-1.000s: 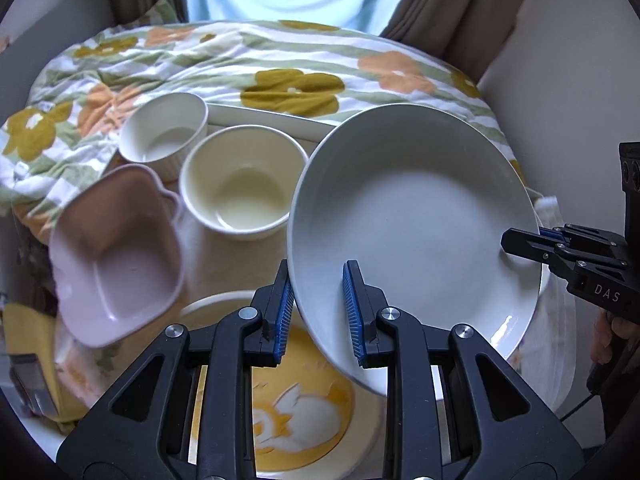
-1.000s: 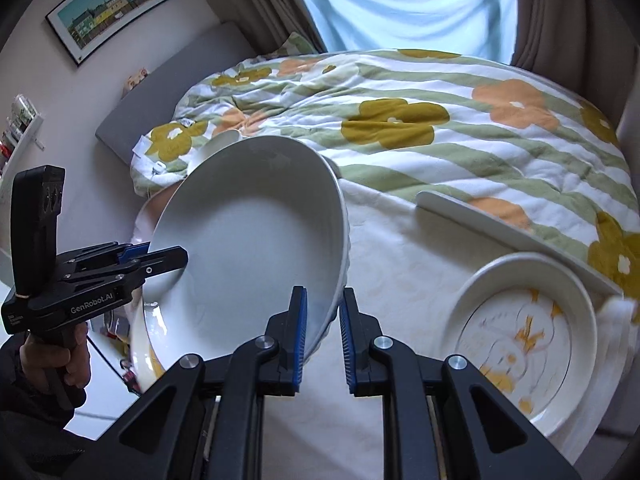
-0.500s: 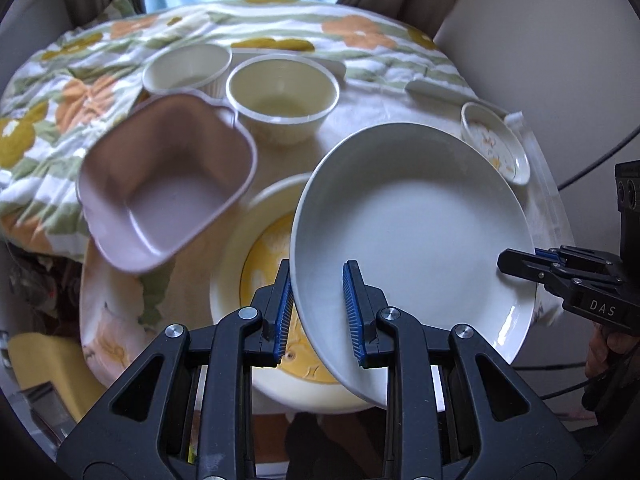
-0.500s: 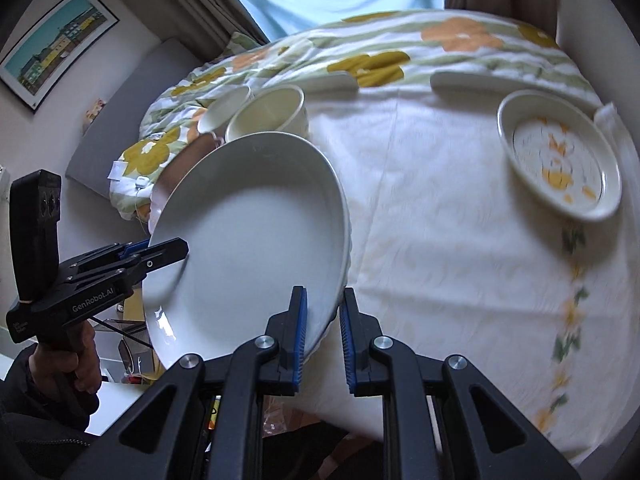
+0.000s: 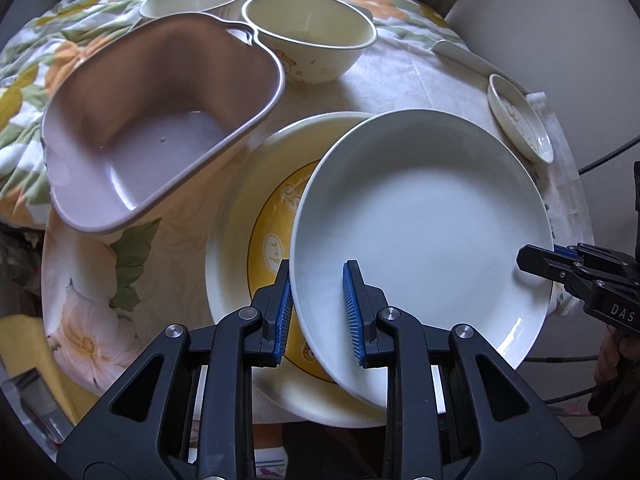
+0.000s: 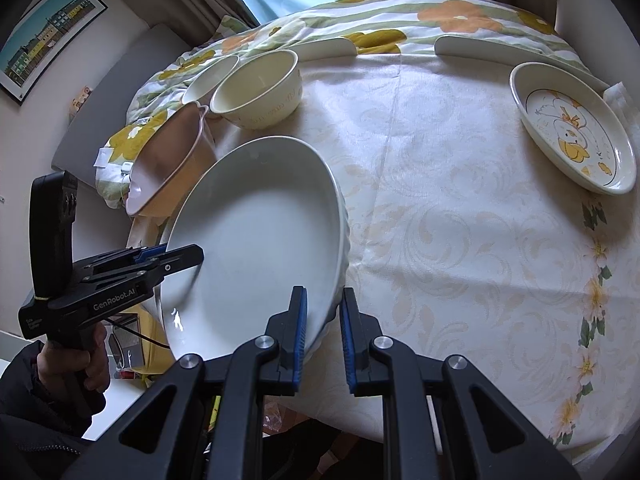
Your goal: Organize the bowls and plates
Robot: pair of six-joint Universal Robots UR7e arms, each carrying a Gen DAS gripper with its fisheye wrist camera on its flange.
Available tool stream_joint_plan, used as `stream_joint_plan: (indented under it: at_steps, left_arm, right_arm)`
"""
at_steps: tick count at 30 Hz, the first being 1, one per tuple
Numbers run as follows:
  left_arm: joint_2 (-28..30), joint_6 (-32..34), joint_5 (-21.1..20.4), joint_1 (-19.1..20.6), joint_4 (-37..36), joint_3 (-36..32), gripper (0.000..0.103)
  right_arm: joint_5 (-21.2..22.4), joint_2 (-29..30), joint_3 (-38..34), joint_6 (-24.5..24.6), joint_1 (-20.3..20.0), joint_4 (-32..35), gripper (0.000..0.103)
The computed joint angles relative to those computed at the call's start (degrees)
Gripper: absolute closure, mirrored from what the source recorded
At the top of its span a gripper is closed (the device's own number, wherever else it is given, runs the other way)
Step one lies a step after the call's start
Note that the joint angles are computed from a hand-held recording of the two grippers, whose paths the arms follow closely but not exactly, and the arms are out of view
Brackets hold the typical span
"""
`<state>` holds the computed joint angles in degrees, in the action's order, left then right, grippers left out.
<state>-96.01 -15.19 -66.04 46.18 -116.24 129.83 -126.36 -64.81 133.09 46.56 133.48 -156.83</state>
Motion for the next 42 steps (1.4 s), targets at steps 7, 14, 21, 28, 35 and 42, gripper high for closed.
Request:
stream_joint_plan:
  at_steps: [7,14,21,28,35,42]
  left_arm:
    - [1.57,-0.53,1.75,-0.58,0.29,0.44,0.082]
    - [1.7,-0.87,5.46,-3.0,1.28,1.15,0.082]
    - [1.51,-0.09,13.79,-8.3,4.02,3.34,0.082]
    - [0.92,-0.55,17.13,-9.7,5.86,3.93,0.082]
    - [0.08,-1.13,19.13,-10.44,7.46,4.22,0.082]
    - [-0.53,-2.25,20.01,-11.25,8.86,4.33,0.082]
  right_arm:
    - [0.27,0.22,-0.25,-0.19,-0.19,-0.41,0.088]
    - [-1.0,0.92,-1.49,-1.39,0.02,2.03,0.088]
    - [-4.92,3.58,-5.67,-2.54,1.06,11.6,0.088]
    - [-6.5,5.56,-7.84,-3.56,1.04,15.71,0.088]
    - [-7.7,7.47,-9.85,-3.89,1.15,18.52,0.088]
    - [-8.48,8.08,-10.97,-2.73,1.52,20.57,0.088]
